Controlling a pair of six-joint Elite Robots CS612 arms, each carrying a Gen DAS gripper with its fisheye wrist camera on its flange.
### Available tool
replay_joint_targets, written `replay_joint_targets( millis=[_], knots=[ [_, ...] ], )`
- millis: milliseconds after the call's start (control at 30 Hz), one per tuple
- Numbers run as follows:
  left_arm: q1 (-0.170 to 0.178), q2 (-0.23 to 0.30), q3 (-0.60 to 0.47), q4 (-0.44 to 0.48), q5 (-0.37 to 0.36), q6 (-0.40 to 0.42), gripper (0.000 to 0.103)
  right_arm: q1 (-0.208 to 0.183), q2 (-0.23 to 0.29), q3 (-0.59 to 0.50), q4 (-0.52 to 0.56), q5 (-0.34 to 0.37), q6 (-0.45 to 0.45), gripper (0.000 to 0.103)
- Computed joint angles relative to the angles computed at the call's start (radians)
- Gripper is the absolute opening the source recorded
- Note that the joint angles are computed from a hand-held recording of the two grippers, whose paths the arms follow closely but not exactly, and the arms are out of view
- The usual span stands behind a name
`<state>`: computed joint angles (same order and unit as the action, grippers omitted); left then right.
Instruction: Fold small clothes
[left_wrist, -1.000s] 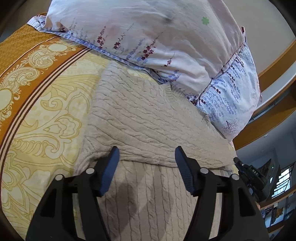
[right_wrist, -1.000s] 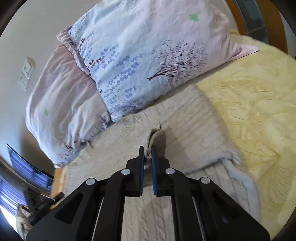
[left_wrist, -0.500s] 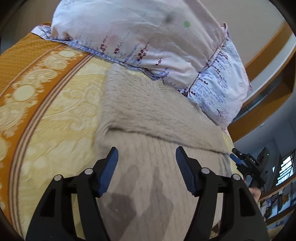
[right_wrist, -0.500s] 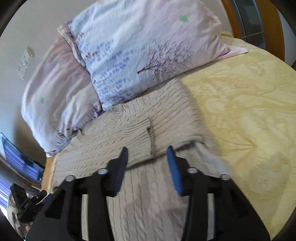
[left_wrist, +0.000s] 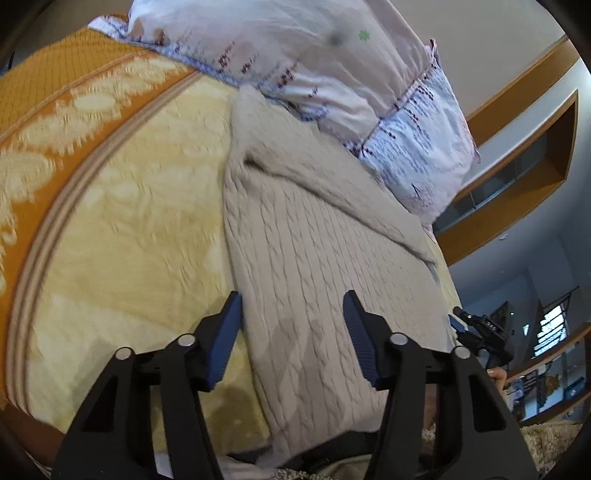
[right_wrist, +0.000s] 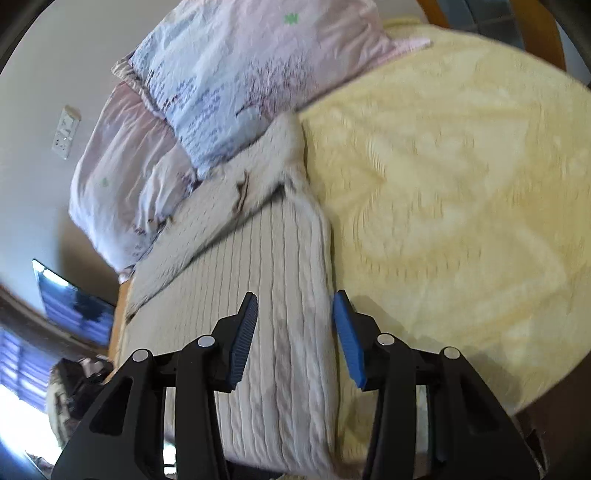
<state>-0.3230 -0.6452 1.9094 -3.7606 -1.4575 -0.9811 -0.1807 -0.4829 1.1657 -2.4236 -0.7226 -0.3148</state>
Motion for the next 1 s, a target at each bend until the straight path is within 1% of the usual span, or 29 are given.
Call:
replay_joint_targets(
  millis=[67, 100, 133, 200, 267, 300, 367, 433, 500, 533, 600, 700, 1000],
  knots=[
    [-0.007, 0.007, 0.006, -0.037, -0.005, -0.009, 0.051, -0.008, -0.004, 0.009, 0.059, 0.038, -0.048, 0.04],
    [-0.007, 0.015, 0.008, -0.07, -0.022, -0.018, 0.05, -0.013, -0.006, 0.013, 0.09, 0.062, -0.073, 0.04],
    [-0.007, 0.026, 0.009, -0.111, -0.047, -0.031, 0.045, -0.02, -0.008, 0.018, 0.139, 0.1, -0.111, 0.037],
    [-0.016, 0.037, 0.018, -0.163, -0.059, -0.029, 0.041, -0.031, -0.012, 0.025, 0.219, 0.156, -0.178, 0.035],
    [-0.023, 0.046, 0.025, -0.209, -0.073, -0.021, 0.039, -0.045, -0.02, 0.028, 0.356, 0.213, -0.303, 0.035],
    [-0.025, 0.054, 0.027, -0.238, -0.087, -0.021, 0.039, -0.051, -0.027, 0.034, 0.417, 0.222, -0.377, 0.035],
    [-0.027, 0.072, 0.031, -0.297, -0.118, -0.033, 0.039, -0.059, -0.037, 0.047, 0.474, 0.221, -0.462, 0.035],
    [-0.034, 0.087, 0.036, -0.333, -0.134, -0.042, 0.039, -0.067, -0.043, 0.054, 0.542, 0.212, -0.532, 0.036],
    [-0.041, 0.104, 0.037, -0.378, -0.15, -0.05, 0.039, -0.073, -0.048, 0.062, 0.571, 0.195, -0.581, 0.036],
    [-0.045, 0.11, 0.038, -0.393, -0.156, -0.049, 0.039, -0.074, -0.05, 0.064, 0.587, 0.175, -0.604, 0.036],
    [-0.05, 0.113, 0.038, -0.388, -0.165, -0.037, 0.039, -0.073, -0.049, 0.069, 0.592, 0.143, -0.614, 0.036],
    [-0.057, 0.112, 0.034, -0.335, -0.175, -0.02, 0.039, -0.069, -0.04, 0.069, 0.586, 0.115, -0.603, 0.036],
    [-0.06, 0.118, 0.012, -0.243, -0.185, -0.008, 0.039, -0.06, -0.026, 0.057, 0.619, 0.122, -0.642, 0.036]
  ],
)
